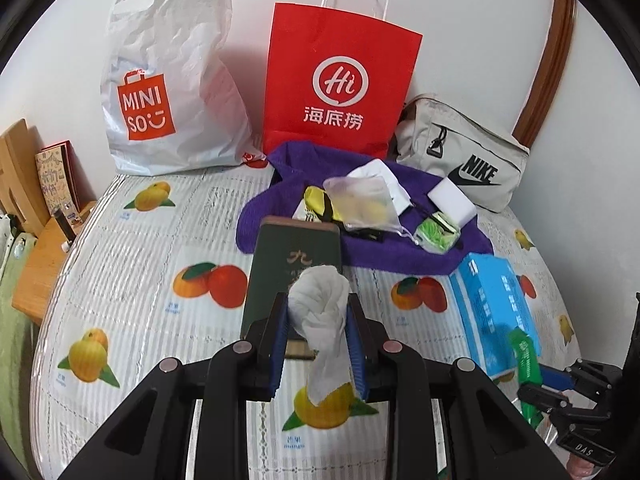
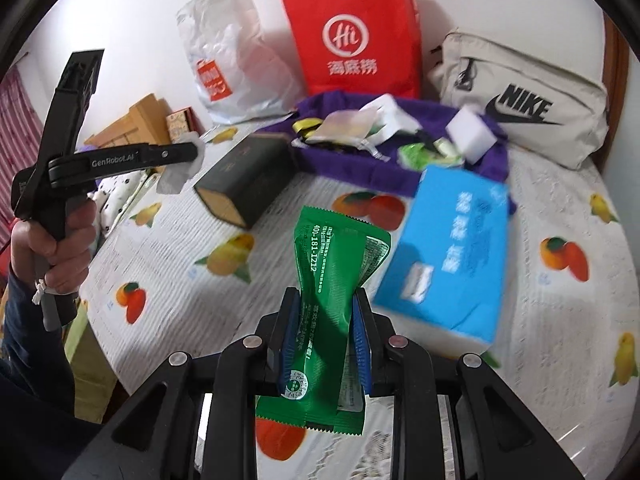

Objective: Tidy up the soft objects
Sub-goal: 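Carry the green packet and white cloth over the purple towel with both grippers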

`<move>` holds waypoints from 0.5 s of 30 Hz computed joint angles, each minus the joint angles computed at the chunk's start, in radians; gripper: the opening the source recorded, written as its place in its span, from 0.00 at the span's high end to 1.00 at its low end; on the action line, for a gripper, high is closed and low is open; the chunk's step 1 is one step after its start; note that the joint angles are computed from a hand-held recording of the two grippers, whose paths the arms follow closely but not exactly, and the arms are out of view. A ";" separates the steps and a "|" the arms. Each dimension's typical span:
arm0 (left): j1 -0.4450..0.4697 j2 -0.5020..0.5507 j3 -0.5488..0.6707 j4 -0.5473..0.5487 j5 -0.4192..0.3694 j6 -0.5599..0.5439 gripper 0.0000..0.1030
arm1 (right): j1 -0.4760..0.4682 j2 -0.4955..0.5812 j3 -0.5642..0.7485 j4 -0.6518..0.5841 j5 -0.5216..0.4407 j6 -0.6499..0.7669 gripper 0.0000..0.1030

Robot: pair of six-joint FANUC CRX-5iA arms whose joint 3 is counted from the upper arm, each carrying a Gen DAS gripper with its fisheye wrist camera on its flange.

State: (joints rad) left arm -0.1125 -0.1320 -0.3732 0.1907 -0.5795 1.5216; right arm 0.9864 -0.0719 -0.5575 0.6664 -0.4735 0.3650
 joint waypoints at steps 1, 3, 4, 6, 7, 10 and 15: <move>0.001 0.005 0.007 0.003 0.001 -0.003 0.75 | -0.009 -0.003 -0.004 0.020 -0.003 -0.018 0.75; 0.002 0.016 0.024 0.001 0.001 -0.002 0.75 | -0.026 -0.006 -0.003 0.034 -0.007 -0.027 0.75; 0.002 0.022 0.033 0.002 0.001 -0.003 0.75 | -0.037 -0.006 -0.003 0.050 -0.009 -0.040 0.75; 0.000 0.039 0.053 -0.003 -0.001 0.000 0.75 | -0.057 0.000 0.006 0.063 -0.009 -0.039 0.75; 0.000 0.048 0.062 -0.002 -0.002 -0.002 0.75 | -0.068 0.009 0.016 0.078 -0.018 -0.039 0.75; 0.005 0.079 0.086 0.012 -0.004 0.001 0.75 | -0.096 0.030 0.042 0.103 -0.024 -0.034 0.75; 0.009 0.129 0.139 0.004 -0.019 0.014 0.75 | -0.139 0.083 0.108 0.091 -0.046 -0.005 0.75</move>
State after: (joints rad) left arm -0.1037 -0.0032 -0.2339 0.1944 -0.5981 1.5361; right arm 0.8479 0.0111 -0.4496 0.7574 -0.5198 0.3602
